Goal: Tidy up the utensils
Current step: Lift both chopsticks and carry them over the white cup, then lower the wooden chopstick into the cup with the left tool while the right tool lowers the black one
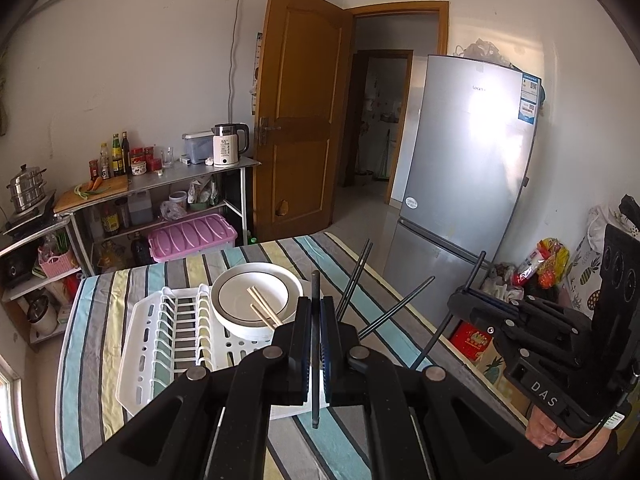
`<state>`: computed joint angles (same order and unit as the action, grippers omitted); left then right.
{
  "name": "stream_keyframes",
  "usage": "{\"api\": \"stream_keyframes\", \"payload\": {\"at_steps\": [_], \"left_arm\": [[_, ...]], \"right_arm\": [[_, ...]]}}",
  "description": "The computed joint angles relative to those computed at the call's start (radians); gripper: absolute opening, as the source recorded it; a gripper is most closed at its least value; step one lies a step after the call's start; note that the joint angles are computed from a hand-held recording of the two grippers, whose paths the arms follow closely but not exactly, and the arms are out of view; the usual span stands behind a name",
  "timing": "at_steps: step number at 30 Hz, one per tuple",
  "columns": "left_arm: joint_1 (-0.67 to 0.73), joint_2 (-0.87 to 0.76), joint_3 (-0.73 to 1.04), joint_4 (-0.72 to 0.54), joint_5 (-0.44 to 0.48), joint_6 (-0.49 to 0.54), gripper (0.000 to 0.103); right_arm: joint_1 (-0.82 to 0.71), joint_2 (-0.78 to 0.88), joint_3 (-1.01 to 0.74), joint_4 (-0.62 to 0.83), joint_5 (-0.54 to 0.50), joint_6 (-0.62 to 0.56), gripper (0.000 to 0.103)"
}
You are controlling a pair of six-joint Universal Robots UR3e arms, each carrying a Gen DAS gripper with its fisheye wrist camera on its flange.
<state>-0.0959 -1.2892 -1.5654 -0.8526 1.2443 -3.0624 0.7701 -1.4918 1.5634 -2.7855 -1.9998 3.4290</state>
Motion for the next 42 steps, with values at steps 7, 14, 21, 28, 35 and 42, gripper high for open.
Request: {"api": "stream_keyframes", "payload": {"at_steps": [7,14,21,28,35,42], "left_arm": [[-0.027,-0.155,0.199,-0.024,0.011,-0.031,0.004],[-0.062,-0.298,0.367,-0.036,0.037,-0.05,0.004],[-0.072,-0.383,0.421,-0.014,0.036,-0.06,0.004],[-0.061,-0.408,0.373,0.023,0.013,-0.056,0.004],[-0.056,-0.417,0.31,0.045,0.009,-0.049,0.004],[-0.052,-0.41,0.244,0.067,0.026,-0.042,0.004]], "right_arm": [[-0.056,0.029,-0.065,-0.009,0.044,-0.027,0.005],[-0.099,0.076,-0.13,-0.016,0.079,-0.038,0.005],[-0.128,0.103,-0.133,-0.044,0.109,-0.034,0.005],[-0.149,0.14,-0.145,-0.052,0.127,-0.023,0.005],[-0.152,0.162,-0.142,-0.032,0.131,-0.009,0.005],[-0.164,0.165,-0.078,-0.048,0.145,0.011,0.005]]}}
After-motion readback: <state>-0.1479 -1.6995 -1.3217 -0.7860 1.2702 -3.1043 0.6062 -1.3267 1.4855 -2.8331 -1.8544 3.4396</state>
